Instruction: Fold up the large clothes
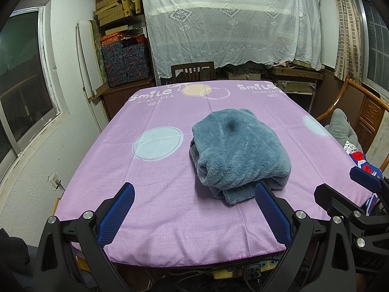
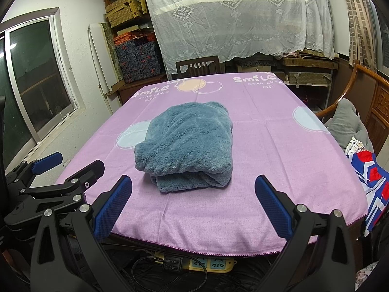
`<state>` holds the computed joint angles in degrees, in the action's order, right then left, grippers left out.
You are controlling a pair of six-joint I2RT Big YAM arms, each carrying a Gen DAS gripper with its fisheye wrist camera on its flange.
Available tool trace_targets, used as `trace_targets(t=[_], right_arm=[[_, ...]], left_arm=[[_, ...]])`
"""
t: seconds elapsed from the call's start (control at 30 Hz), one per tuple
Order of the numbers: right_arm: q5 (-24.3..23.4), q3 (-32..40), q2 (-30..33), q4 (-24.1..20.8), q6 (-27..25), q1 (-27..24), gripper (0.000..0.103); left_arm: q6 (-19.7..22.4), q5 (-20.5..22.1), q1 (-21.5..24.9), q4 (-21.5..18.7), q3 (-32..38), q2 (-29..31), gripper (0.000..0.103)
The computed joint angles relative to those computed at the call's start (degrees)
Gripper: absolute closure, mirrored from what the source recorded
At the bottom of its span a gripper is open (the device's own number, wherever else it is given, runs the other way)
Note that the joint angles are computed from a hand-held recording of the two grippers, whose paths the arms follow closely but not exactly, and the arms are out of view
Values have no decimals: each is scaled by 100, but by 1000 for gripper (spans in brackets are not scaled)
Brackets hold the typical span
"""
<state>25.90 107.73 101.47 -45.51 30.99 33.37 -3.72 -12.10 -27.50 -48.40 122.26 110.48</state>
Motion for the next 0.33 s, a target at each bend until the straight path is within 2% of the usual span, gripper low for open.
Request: trace_targets(t=[0.33], right_arm=[[1,-7,5,13,17,11,4]], left_arm=[[-25,97,20,-5,-36,-2,3]])
